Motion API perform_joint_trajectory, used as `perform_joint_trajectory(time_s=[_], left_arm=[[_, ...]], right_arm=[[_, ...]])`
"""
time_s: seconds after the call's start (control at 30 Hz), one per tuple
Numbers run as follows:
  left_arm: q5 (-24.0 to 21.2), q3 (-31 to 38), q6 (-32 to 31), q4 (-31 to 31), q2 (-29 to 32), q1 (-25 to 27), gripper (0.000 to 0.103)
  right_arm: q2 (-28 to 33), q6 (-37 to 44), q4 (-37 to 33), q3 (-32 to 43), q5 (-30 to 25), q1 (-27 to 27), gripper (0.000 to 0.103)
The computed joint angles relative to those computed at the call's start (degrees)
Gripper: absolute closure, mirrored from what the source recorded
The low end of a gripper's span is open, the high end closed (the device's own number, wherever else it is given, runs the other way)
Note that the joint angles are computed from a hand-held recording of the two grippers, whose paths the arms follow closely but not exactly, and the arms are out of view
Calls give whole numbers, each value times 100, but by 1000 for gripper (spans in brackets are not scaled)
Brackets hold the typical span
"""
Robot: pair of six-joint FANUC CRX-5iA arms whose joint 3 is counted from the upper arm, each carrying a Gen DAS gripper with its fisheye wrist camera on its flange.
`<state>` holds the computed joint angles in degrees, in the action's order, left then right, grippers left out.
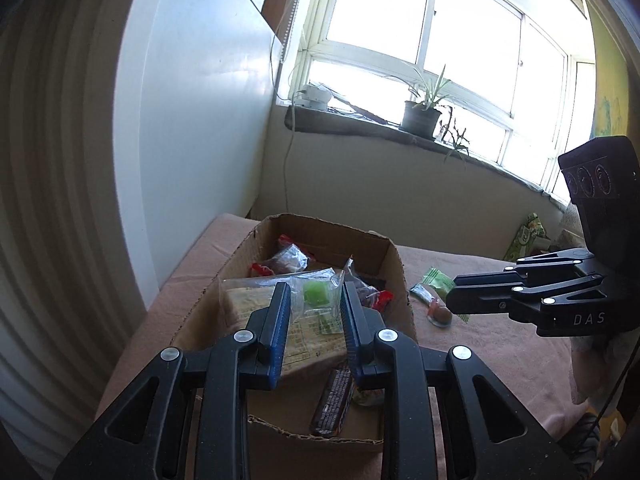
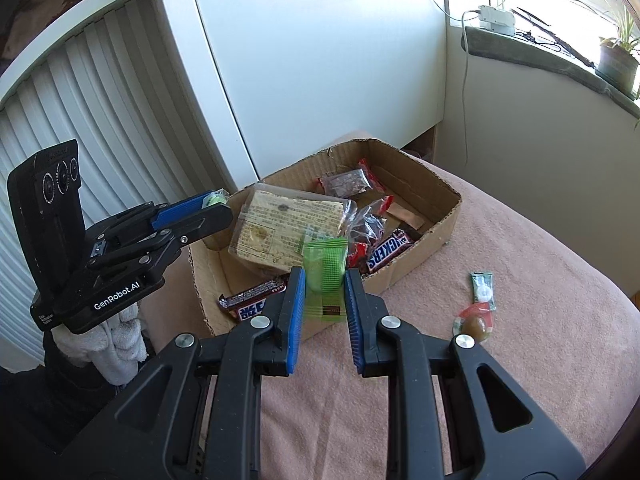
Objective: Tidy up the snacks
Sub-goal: 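Carry the green packet and small green candy into the box and release both, then withdraw both open tools from the box toward the remaining candies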
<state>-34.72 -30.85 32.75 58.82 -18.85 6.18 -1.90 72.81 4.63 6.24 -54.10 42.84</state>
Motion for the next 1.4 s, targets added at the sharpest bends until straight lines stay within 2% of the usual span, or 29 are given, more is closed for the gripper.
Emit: perform_joint_trajectory(time_s=[0.33, 0.9, 1.0, 1.03, 1.1, 1.13, 1.17, 1.23, 1.3, 1.37, 1.4], left_arm=[[33, 101, 282, -351, 114, 39, 79], [20, 172, 456, -585, 149, 74, 78], [35, 167, 476, -584, 143, 83, 75], [34, 168, 481, -587, 142, 83, 75], [49, 164, 491, -605, 134, 81, 75], [56, 164, 500, -625, 132, 82, 71], [74, 167, 526, -658, 127, 83, 61], [122, 151, 542, -664, 108, 80, 53], [136, 142, 530, -635, 104, 84, 53], [153, 156, 602, -688, 111, 86, 41], [175, 148, 596, -674, 108, 76, 40]], right_arm=[[492, 226, -157, 367, -137, 94, 82], [663, 201, -77, 511, -263, 98, 81], [668, 172, -42, 507, -268, 113, 81], [673, 146, -17, 497, -259, 120, 78], [647, 45, 107, 414, -180, 152, 64], [620, -20, 209, 347, -127, 180, 53], [596, -89, 320, 282, -87, 211, 48], [574, -155, 429, 226, -85, 237, 46], [550, -209, 476, 188, -94, 237, 42], [525, -323, 621, 106, -56, 245, 33], [502, -340, 649, 76, -46, 237, 32]])
